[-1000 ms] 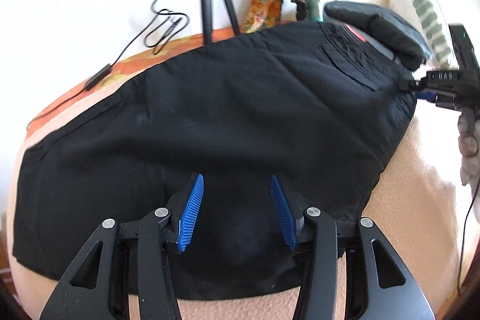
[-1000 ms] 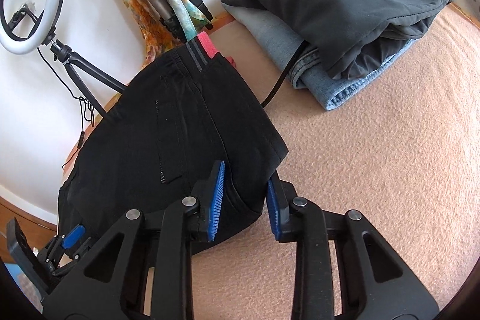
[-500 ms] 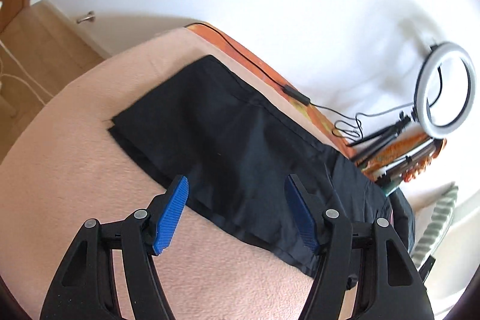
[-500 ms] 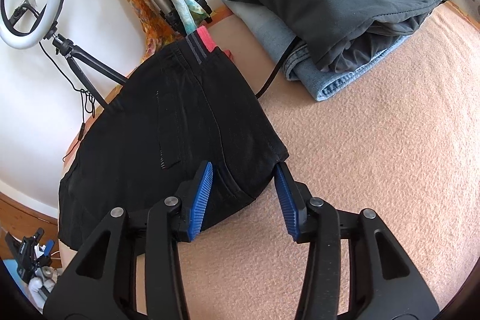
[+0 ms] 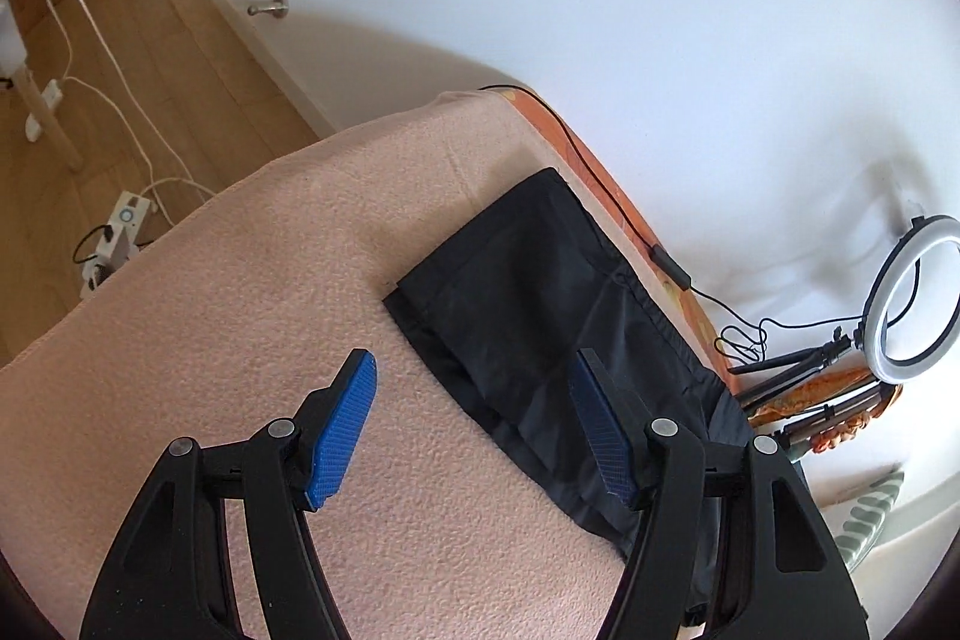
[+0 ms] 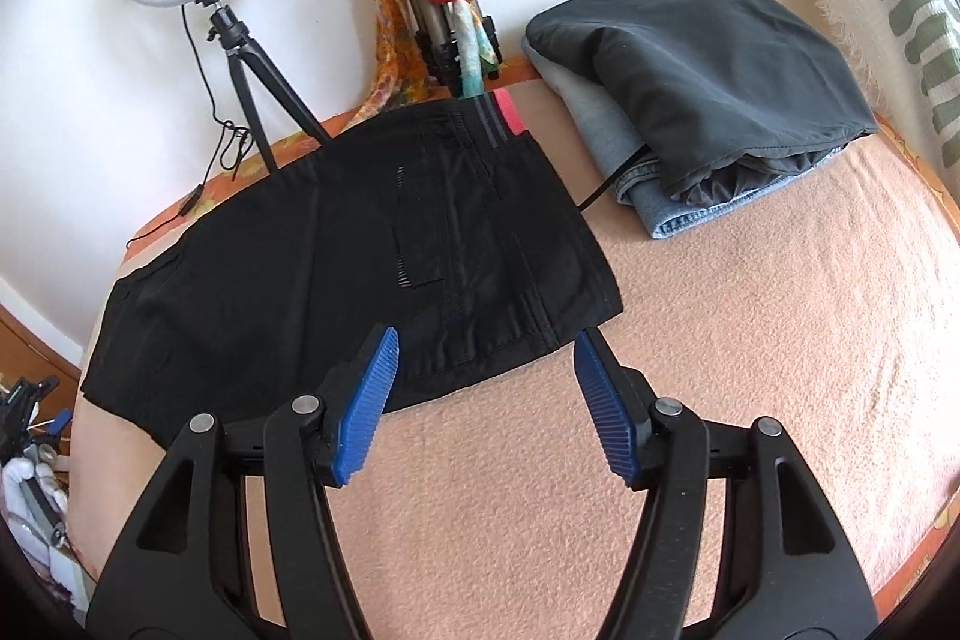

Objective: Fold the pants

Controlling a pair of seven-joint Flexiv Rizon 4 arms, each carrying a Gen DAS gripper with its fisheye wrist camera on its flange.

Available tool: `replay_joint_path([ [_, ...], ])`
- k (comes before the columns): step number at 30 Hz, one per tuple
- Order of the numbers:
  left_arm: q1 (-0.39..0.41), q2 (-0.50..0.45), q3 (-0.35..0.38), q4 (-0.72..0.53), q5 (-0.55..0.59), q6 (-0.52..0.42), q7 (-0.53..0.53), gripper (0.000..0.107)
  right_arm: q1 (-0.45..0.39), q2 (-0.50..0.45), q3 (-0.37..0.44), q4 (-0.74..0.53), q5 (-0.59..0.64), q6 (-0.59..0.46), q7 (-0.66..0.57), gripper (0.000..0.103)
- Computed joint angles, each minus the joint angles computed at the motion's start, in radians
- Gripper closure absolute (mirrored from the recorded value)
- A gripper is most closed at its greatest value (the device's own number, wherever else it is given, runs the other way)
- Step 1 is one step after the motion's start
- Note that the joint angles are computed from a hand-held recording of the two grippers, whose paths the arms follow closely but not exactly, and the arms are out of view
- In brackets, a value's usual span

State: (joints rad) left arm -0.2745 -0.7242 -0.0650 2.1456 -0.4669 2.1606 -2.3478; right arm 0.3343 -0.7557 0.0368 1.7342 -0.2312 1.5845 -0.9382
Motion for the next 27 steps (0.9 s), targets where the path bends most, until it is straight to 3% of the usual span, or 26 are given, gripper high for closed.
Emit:
replay_joint_path([
  [4,0.080,-0.015,-0.054,0.008,0.075,0.011,-0.067,0.041,0.008,0.035,0.029,0.049,-0.008,0.031,-0.031,0.038],
  [9,0.160,-0.060,-0.104,-0.016,0.171,0.038,-0.147,0.041,-0.047,0.031,0.152,0.037,-0.002,0.022,-0.080,0.038],
  [13,0.147,-0.084,-0.083,-0.050,0.179,0.057,-0.151,0.041,-0.068,0.026,0.211,0.024,0.003,0.013,-0.119,0.038],
  [17,0.153,-0.140,-0.079,-0.085,0.193,0.150,-0.178,0.041,-0.102,0.012,0.284,-0.003,0.021,-0.005,-0.159,0.037],
  [22,0.107,-0.166,-0.050,-0.134,0.131,0.157,-0.128,0.040,-0.074,0.005,0.275,-0.026,0.034,-0.011,-0.183,0.037],
  [27,0.074,-0.184,-0.047,-0.164,0.081,0.163,-0.079,0.045,-0.095,-0.020,0.322,-0.063,0.057,-0.053,-0.213,0.037],
])
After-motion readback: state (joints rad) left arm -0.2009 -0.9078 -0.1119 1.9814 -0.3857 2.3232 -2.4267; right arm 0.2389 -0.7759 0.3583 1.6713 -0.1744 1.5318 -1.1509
